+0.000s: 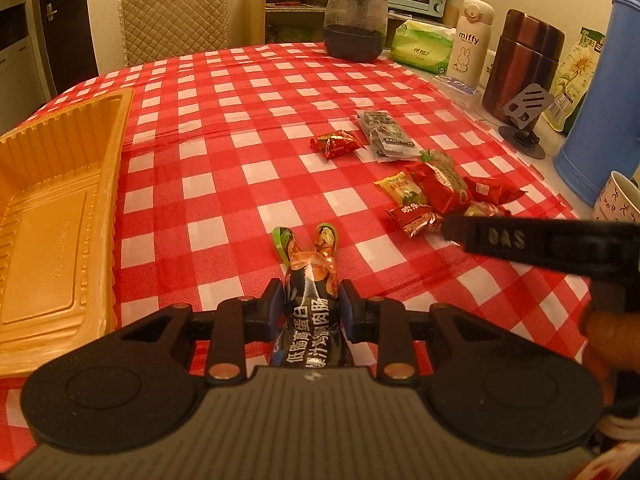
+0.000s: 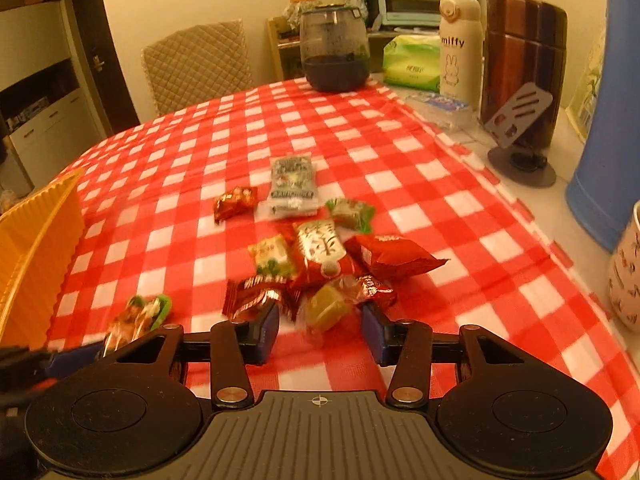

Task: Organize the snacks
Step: 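Carry the snack stick into the orange tray while the right tool grasps a clear candy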

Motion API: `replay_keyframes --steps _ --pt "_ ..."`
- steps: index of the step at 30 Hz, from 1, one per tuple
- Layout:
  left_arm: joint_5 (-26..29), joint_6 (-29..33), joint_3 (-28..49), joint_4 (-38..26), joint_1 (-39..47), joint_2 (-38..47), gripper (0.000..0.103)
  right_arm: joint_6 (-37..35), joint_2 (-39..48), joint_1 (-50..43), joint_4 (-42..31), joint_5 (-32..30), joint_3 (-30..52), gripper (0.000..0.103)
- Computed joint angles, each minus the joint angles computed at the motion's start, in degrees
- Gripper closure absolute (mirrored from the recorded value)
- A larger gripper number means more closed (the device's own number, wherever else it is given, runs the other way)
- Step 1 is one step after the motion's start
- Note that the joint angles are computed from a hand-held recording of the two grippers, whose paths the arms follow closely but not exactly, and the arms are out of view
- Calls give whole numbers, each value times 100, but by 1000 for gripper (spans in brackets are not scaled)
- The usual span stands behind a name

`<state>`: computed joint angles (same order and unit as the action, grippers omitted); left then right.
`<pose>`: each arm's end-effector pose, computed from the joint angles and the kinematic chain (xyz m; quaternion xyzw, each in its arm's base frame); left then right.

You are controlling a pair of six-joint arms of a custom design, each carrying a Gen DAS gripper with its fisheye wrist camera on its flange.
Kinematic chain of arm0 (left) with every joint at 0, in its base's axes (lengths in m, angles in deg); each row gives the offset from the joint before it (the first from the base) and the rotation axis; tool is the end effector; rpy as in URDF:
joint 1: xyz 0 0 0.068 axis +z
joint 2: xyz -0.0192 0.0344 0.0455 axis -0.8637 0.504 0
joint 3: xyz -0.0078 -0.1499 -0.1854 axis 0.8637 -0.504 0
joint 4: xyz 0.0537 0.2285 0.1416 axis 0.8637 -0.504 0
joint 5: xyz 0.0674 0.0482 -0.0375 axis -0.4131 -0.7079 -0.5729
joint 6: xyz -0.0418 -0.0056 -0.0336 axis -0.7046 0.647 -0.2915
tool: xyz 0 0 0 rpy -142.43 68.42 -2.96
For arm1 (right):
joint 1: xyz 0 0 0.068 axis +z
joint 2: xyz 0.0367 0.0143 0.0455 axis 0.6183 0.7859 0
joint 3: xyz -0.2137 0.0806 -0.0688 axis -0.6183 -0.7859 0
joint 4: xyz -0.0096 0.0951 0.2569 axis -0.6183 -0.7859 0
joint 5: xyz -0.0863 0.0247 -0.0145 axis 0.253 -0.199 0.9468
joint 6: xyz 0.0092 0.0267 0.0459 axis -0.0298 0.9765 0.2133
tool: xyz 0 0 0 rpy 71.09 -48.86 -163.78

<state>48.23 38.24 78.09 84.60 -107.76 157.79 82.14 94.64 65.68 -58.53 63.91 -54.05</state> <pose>0.2246 -0.2307 0.0577 0.0955 0.9216 -0.0735 0.3689 0.2124 0.0999 0.0732 0.0566 0.9185 0.0637 0.3862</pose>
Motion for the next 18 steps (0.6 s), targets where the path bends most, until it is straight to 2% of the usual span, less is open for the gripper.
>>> replay_keyframes --steps 5,10,12,13,18 --pt "-36 -42 -46 100 -46 31 75 36 205 -64 54 -5 81 65" --pt "-63 -52 -109 233 -42 -7 73 282 62 -250 228 -118 -59 68" --pt "-70 -50 -88 230 -40 1 70 366 7 -319 269 -167 -101 74" --pt "-54 -37 -80 236 -34 9 70 386 -23 -329 258 -160 -110 80" --pt "-94 73 64 94 -63 112 70 396 -392 -296 180 -79 -268 86"
